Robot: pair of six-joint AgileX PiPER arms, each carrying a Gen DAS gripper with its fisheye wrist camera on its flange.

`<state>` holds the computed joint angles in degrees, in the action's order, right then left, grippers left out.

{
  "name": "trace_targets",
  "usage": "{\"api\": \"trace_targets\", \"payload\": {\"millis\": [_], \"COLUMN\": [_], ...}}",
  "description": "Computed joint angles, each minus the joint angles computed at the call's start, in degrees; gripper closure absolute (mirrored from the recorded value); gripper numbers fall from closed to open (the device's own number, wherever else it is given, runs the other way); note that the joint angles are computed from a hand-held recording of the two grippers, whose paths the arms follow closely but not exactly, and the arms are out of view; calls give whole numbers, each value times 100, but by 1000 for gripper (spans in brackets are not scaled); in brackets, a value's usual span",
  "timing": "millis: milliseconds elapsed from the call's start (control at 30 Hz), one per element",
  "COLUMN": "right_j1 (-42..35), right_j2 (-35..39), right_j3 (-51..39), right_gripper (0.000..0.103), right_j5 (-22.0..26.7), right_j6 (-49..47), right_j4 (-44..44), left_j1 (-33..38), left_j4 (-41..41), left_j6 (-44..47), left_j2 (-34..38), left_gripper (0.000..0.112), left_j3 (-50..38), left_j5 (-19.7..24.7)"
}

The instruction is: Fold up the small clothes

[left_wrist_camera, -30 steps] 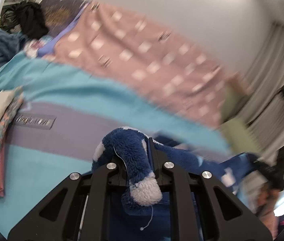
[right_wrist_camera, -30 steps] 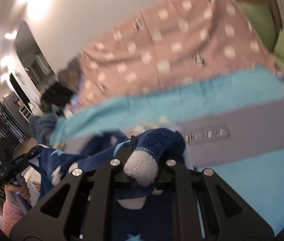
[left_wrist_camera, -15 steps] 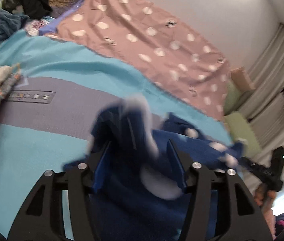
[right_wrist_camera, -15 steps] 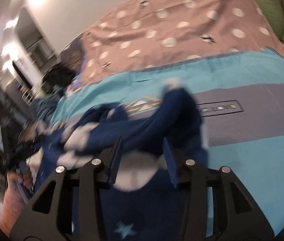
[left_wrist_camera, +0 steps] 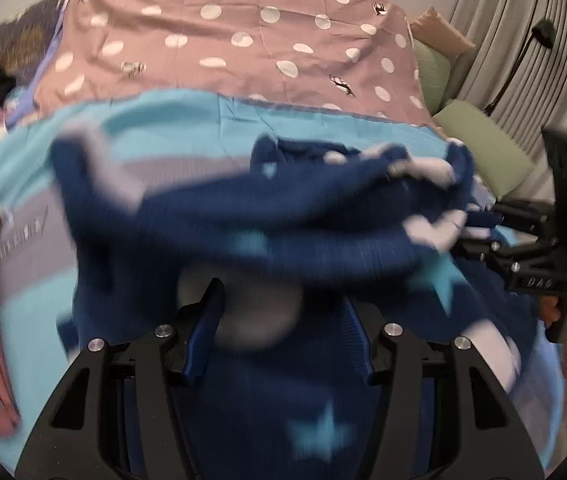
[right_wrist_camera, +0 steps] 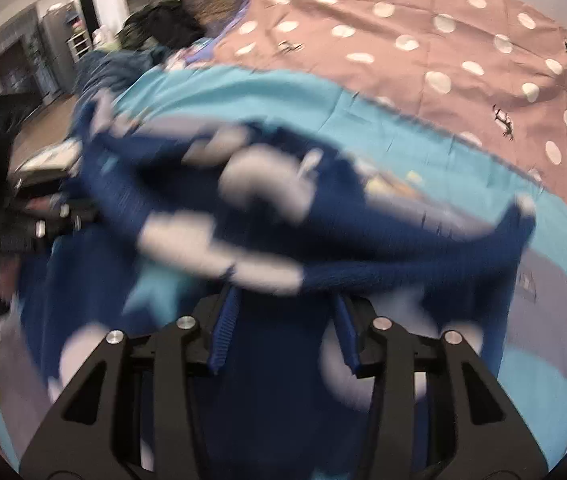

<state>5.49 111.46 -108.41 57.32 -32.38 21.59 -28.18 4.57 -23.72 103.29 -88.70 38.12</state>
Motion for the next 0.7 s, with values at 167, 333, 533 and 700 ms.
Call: {"api": "trace_targets", "payload": {"millis": [167, 333, 533, 700], "right_j1": [-303, -1135, -2835, -4472], "right_j2": [885, -235, -1676, -2674], "right_j3": [-1447, 497, 2792, 4353], "right_gripper": [57, 47, 43, 38], "right_j5": [113, -352, -101, 624], "right_j6": [1498, 153, -1273, -2240], "right_j4": [68, 1076, 2235, 2692], "left_j1": [339, 769, 1036, 287], "left_j4": [1260, 1065, 212, 1175], "left_j6": [-1355, -1590, -1354, -2940], "left_j2": [933, 162, -2067, -3833], "left_gripper": [55, 48, 44, 37], "left_j3": [-1617, -499, 2438, 4190], "left_j5": [673, 121, -1017, -1002]}}
